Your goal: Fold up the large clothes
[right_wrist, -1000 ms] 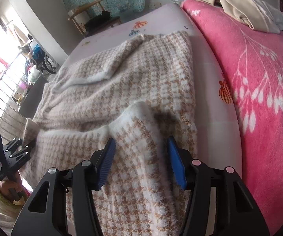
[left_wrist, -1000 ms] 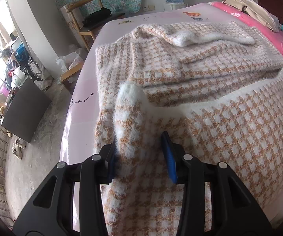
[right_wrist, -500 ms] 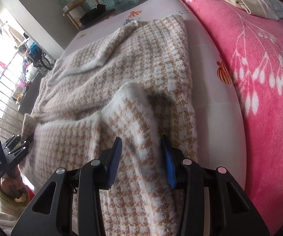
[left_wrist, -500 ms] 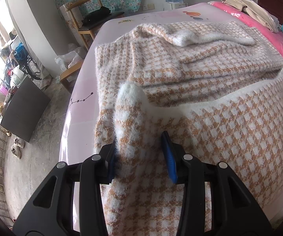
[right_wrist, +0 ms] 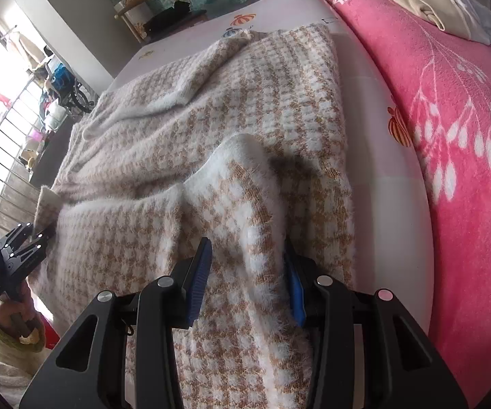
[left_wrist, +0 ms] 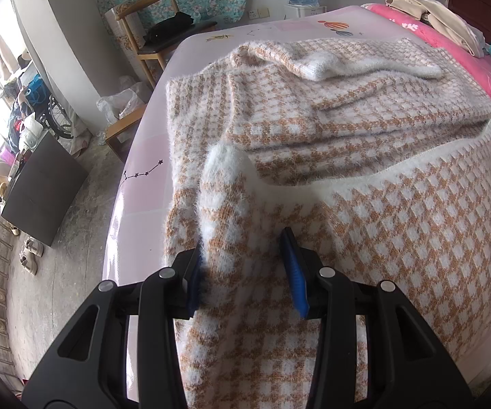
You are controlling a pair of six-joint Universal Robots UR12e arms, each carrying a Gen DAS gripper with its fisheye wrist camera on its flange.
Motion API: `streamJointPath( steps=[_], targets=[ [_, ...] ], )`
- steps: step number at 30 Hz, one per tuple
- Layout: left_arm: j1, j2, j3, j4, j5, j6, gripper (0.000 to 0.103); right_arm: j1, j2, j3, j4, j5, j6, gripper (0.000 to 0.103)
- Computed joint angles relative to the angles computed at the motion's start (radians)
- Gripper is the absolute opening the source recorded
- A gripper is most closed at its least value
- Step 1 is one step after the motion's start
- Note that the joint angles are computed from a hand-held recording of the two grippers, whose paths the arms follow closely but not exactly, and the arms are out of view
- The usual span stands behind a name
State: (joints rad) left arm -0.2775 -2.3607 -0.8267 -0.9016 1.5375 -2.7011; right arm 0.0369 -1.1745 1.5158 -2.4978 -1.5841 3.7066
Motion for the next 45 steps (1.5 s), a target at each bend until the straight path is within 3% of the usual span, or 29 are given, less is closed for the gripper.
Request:
streamJointPath(
  steps=[38, 41, 45],
  targets=[
    [0.005, -0.003, 0.007, -0.011, -0.016, -0.004, 0.040, 0.018, 0.018, -0.033, 0.047, -0.074, -0.039, 0.040],
    [0.005, -0.003, 0.007, -0.012, -0.017, -0.007, 0.040, 0.020, 0.019, -0.033, 0.043, -0.077, -0.042, 0.044],
    [0.005, -0.004, 0.009, -0.015, -0.015, -0.009, 0.040, 0.022, 0.024, -0.039, 0.041, -0.061, -0.051, 0.057]
  ],
)
